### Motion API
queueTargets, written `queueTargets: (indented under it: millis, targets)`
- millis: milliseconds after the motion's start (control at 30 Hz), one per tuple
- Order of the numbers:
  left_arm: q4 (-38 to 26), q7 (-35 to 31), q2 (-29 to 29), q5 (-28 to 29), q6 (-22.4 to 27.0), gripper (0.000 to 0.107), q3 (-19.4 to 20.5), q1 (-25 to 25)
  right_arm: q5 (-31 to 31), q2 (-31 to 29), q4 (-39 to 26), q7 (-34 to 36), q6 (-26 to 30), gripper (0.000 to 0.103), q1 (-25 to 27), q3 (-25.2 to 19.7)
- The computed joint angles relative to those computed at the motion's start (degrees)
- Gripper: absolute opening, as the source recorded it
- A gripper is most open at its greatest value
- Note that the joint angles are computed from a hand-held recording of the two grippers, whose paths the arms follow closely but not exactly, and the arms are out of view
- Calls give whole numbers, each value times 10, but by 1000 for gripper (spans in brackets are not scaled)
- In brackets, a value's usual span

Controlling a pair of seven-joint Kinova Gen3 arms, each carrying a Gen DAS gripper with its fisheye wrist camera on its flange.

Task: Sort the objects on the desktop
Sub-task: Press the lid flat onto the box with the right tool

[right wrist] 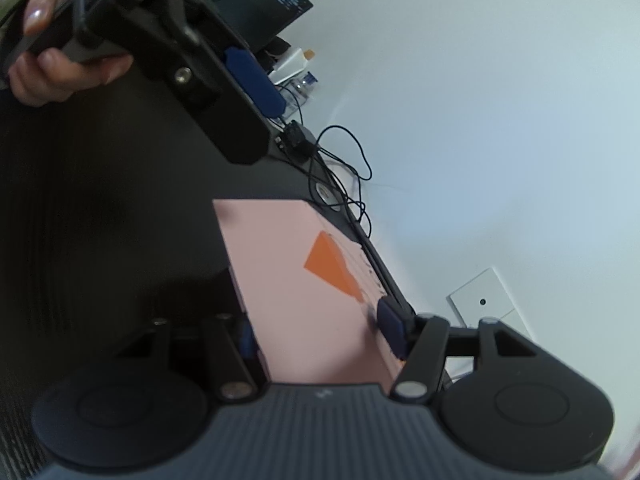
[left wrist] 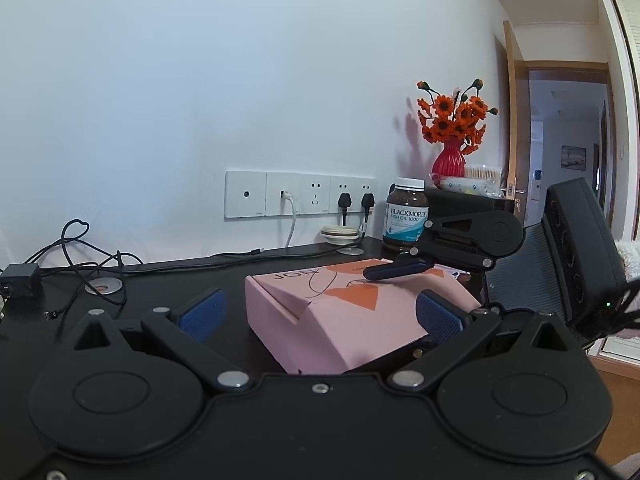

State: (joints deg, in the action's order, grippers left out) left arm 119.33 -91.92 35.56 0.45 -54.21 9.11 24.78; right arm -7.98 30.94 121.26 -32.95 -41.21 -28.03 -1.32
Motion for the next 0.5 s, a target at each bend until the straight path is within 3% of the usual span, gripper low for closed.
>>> queueTargets:
  millis: [267, 500]
  targets:
    - [4, 9, 2, 13, -16, 103, -2, -1, 30, -6, -17, -57, 28, 58, 25, -15]
    - [5, 3, 2, 12, -22, 103, -4, 1, 9, 0, 4, -19, -15, 58, -1, 4]
